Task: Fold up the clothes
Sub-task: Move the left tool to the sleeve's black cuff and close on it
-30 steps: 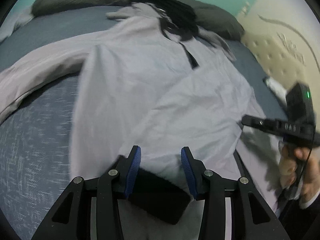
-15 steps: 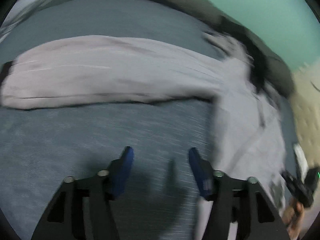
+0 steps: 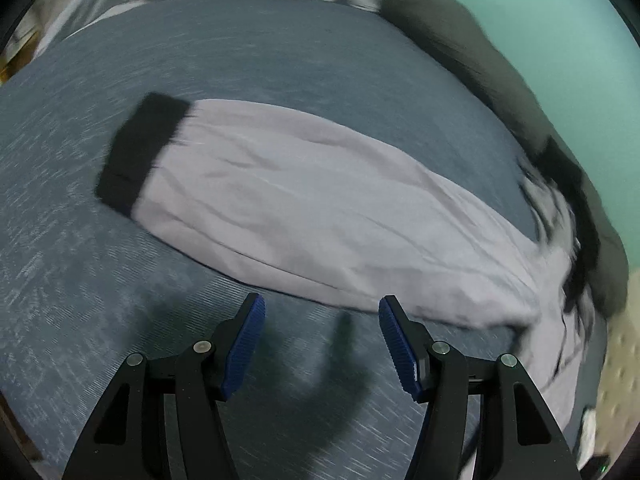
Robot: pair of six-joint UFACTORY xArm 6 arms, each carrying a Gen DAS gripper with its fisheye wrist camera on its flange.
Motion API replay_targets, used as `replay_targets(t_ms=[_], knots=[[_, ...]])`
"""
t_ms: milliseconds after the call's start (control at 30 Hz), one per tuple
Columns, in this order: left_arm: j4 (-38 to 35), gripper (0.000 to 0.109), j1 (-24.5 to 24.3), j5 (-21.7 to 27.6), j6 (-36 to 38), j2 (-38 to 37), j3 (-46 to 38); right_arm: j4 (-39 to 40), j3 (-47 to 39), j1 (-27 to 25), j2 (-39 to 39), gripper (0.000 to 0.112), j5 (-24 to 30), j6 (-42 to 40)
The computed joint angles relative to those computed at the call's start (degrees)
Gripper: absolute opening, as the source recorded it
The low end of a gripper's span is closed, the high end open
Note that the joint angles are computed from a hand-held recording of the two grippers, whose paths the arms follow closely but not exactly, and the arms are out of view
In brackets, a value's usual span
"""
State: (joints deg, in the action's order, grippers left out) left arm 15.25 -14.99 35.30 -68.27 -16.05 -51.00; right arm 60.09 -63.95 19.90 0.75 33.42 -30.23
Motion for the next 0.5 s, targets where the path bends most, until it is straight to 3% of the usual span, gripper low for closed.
replay_targets(t_ms=[333, 500], knots=[[-1.9, 0.067, 5.9, -2.1, -1.0, -1.5, 3.8, 0.5, 0.2, 0.4, 0.0, 0.010, -1.2, -0.9], [1.1, 0.070, 7.2, -3.5, -4.5, -0.1, 2.9, 0.6, 0.3, 0.5, -0.1, 0.010, -1.7, -1.1]])
